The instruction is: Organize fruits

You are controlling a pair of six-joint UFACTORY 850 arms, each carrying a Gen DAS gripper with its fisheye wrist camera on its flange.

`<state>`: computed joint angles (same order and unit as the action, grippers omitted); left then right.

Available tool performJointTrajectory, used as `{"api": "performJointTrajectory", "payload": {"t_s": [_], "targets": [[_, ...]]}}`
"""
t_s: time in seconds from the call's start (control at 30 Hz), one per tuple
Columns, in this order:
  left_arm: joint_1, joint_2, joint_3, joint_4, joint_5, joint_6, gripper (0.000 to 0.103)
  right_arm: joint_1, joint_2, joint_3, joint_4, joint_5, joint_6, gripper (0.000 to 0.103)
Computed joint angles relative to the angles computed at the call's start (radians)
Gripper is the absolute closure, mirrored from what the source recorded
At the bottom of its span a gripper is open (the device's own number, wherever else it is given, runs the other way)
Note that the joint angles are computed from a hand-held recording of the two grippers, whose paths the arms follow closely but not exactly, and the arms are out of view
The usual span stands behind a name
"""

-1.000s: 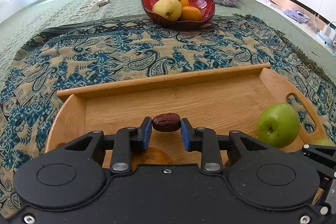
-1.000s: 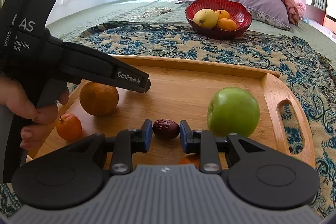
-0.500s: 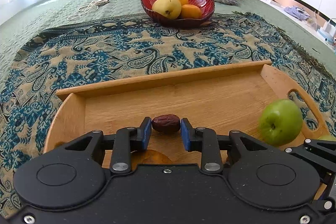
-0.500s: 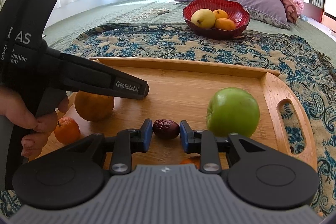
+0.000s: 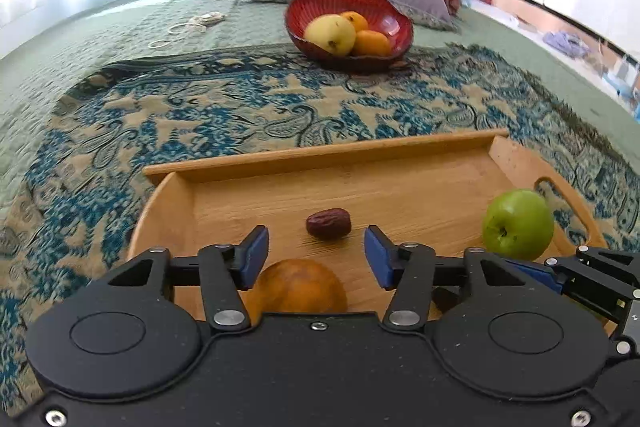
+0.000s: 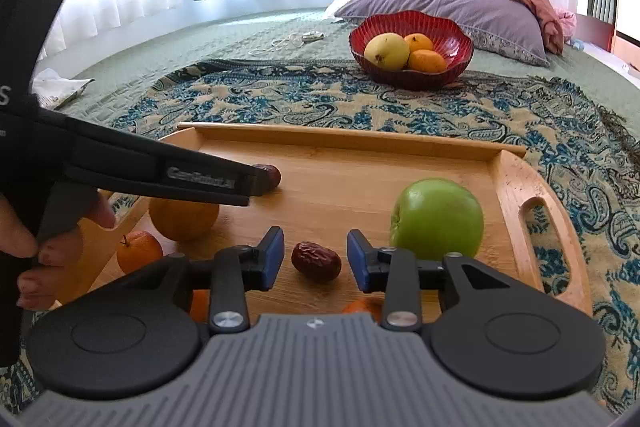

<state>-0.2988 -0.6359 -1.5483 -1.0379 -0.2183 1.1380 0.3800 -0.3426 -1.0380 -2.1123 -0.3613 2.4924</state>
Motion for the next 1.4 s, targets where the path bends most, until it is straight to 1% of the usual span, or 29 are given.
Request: {"api": "performJointTrajectory", "payload": {"t_s": [0.1, 0.2, 0.33, 0.4, 0.57, 0.73, 0.8, 0.97, 1.1, 1.27, 1.4], "targets": [[0.006, 0.04, 0.055, -0.163, 0.021, 0.17, 0.046, 0.004, 0.012, 0.011, -0.009, -0.01, 0.011, 0.045], [0.007, 0.083, 0.112, -0.361, 0.043, 0.387, 0.045, 0.013, 0.026, 0.025, 0.006, -0.033, -0.012, 0.044], [0.011, 0.138, 0.18, -0.611, 0.04, 0.634, 0.038, 0.025, 0.052, 0.048, 0.005, -0.064, -0.021, 0.041], [0.012, 0.167, 0.218, -0.751, 0.032, 0.778, 0.037, 0.03, 0.063, 0.058, 0.009, -0.077, -0.028, 0.04], [0.009, 0.232, 0.302, -0.998, 0.018, 1.039, 0.035, 0.042, 0.095, 0.091, 0.007, -0.108, -0.025, 0.038], [0.009, 0.283, 0.367, -1.093, -0.002, 1.132, 0.032, 0.057, 0.131, 0.127, 0.006, -0.137, -0.028, 0.037], [0.008, 0.3, 0.39, -1.167, -0.008, 1.2, 0.031, 0.064, 0.144, 0.141, 0.005, -0.15, -0.028, 0.036], [0.015, 0.336, 0.44, -1.212, -0.022, 1.214, 0.031, 0.078, 0.173, 0.171, 0.003, -0.171, -0.029, 0.034], [0.014, 0.367, 0.487, -1.352, -0.035, 1.362, 0.03, 0.09, 0.189, 0.195, 0.008, -0.191, -0.026, 0.032], [0.016, 0.397, 0.532, -1.396, -0.049, 1.403, 0.029, 0.099, 0.205, 0.22, 0.012, -0.205, -0.019, 0.03], [0.016, 0.414, 0.56, -1.466, -0.056, 1.466, 0.029, 0.102, 0.22, 0.24, 0.01, -0.212, -0.006, 0.029]]}}
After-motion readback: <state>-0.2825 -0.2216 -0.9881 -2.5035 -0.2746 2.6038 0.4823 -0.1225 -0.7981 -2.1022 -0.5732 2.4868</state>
